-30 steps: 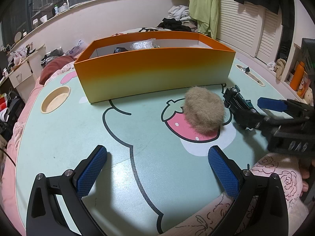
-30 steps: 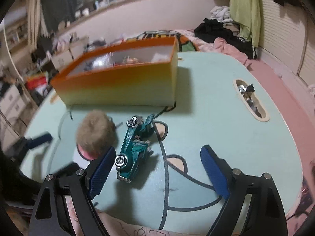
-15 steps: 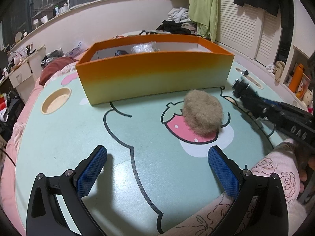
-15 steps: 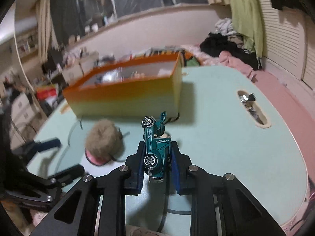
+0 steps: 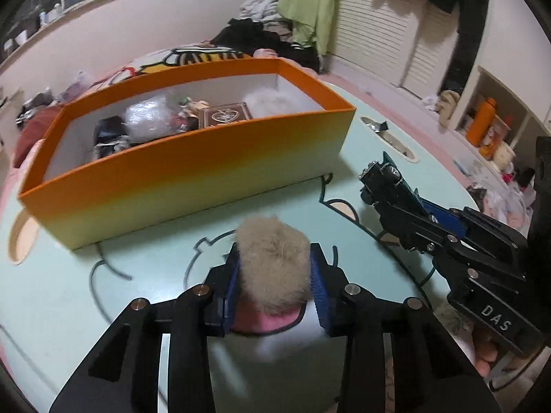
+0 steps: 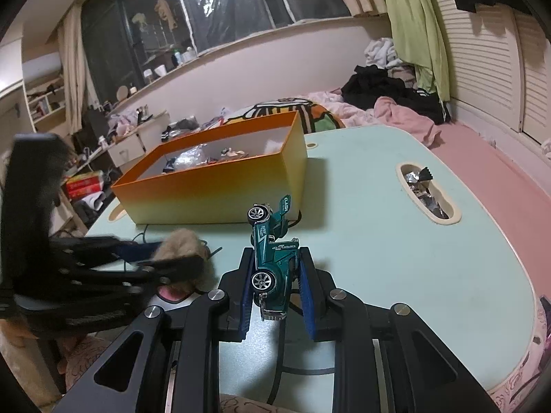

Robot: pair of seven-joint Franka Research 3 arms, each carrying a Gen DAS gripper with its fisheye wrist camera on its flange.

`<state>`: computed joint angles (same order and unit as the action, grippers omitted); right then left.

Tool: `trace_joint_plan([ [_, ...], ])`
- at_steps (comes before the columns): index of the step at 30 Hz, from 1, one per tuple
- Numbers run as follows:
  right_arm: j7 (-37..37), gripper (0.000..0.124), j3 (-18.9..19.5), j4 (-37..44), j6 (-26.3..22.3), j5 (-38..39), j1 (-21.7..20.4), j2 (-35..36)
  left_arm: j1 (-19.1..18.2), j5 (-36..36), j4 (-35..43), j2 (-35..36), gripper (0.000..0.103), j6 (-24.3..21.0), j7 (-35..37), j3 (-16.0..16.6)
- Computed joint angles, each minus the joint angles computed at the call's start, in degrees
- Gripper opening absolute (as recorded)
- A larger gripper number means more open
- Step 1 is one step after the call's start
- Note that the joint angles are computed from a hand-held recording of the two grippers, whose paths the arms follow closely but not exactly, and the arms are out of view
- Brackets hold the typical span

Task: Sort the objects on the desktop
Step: 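Grasp the green toy car with the right gripper and lift it, then drop the green car into the orange box while the left drops the beige pompom in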

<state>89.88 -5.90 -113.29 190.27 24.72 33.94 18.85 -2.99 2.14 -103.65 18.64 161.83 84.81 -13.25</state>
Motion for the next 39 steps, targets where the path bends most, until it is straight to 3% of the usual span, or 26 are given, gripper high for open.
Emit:
trace_joint_plan([
  [3,-0.18,0.023,-0.06,-0.21,-0.1,-0.11,0.27,-0.22,4.88,-8.54,-4.87,-2.58,0.035,5.84,5.73,-4.83],
  [4,-0.4,0.023,-1.46,-0.08,-0.44,-0.14,1.61,-0.24,4.84,-9.16,-6.26,-3.46,0.035,7.6,5.55,-4.55],
  [7,-0.01,0.023,-8.84,1.91,-2.55,-1.34,8.16,0.32,2.13,-4.9,-9.03,-6.03,0.035,10.72,0.68,-0.37],
  [8,0.25,0.023,-8.63,3.42,-2.26,-2.11,7.76,0.65,2.07,-4.14,-8.87,-6.47,0.035,10.89,0.04,0.06],
  [11,-0.13,0.023,-1.93,9.51,-3.73,-4.02,1.0,1.98,2.07,-2.17,-6.37,-6.82,0.035,12.43,-2.71,1.62],
  [12,-2.24,0.023,-1.98,13.25,-4.45,-2.24,1.05,3.48,1.7,-0.94,-4.78,-6.54,0.035,12.24,-4.26,2.54],
  [14,-0.13,0.023,-5.88,20.18,-6.15,-4.05,3.46,7.2,2.1,0.16,-0.28,-4.79,0.035,11.07,-6.51,3.34],
  [15,4.03,0.023,-6.51,25.18,-7.84,-8.43,2.85,10.07,2.32,0.43,2.86,-3.02,0.035,10.01,-7.58,3.63],
  [17,6.82,0.023,-9.41,32.95,-11.43,-9.83,3.82,15.01,1.4,2.37,9.5,1.22,0.038,6.54,-11.84,5.83],
  [18,8.32,0.025,-10.59,37.29,-13.49,-10.95,3.81,18.07,0.99,3.44,11.26,2.57,0.051,5.02,-14.06,6.77],
  [19,9.84,0.041,-11.59,40.47,-16.07,-11.87,3.79,20.3,0.24,4.37,14.06,4.66,0.072,2.16,-17.15,8.09],
  [20,13.6,0.056,-12.28,43.1,-19.54,-14.88,3.37,22.0,-0.1,5.47,14.85,5.42,0.075,0.47,-19.95,8.84],
  [22,9.99,0.067,-7.66,46.38,-25.4,-10.2,-0.59,23.68,3.41,3.11,14.21,6.69,0.078,1.58,-17.92,5.11],
  [23,9.84,0.067,-4.08,46.27,-26.03,-10.35,-3.2,23.45,3.94,2.02,14.11,7.26,0.078,1.35,-16.67,4.47],
  [25,6.23,0.067,0.66,41.68,-21.22,-6.14,-6.28,21.22,0.72,8.85,12.63,6.81,0.079,3.93,-20.07,8.64],
  [26,9.54,0.067,0.03,40.49,-20.46,-9.17,-6.05,20.55,-0.07,10.48,12.92,6.8,0.079,3.28,-20.8,9.44],
  [28,10.99,0.067,0.07,38.08,-18.33,-10.48,-6.24,18.82,1.25,10.36,12.46,6.31,0.079,3.77,-20.29,7.73],
  [30,10.91,0.067,2.31,34.04,-14.95,-10.66,-7.72,15.96,2.67,9.52,9.28,4.32,0.079,7.87,-19.77,6.11],
  [32,10.72,0.071,3.22,30.44,-13.31,-11.2,-8.05,13.27,1.94,10.73,5.51,1.56,0.079,11.6,-21.41,7.01],
  [34,11.05,0.075,1.46,25.54,-12.8,-13.04,-5.97,9.93,1.99,11.65,1.6,-1.41,0.08,13.12,-21.59,6.73],
  [37,12.31,0.077,-1.63,20.92,-14.74,-17.15,-2.37,7.1,5.14,8.34,-4.9,-5.71,0.081,13.12,-17.16,2.17],
  [39,14.09,0.078,-3.75,17.46,-17.35,-21.06,0.36,5.31,3.71,9.17,-8.15,-7.42,0.081,13.21,-17.8,3.46],
])
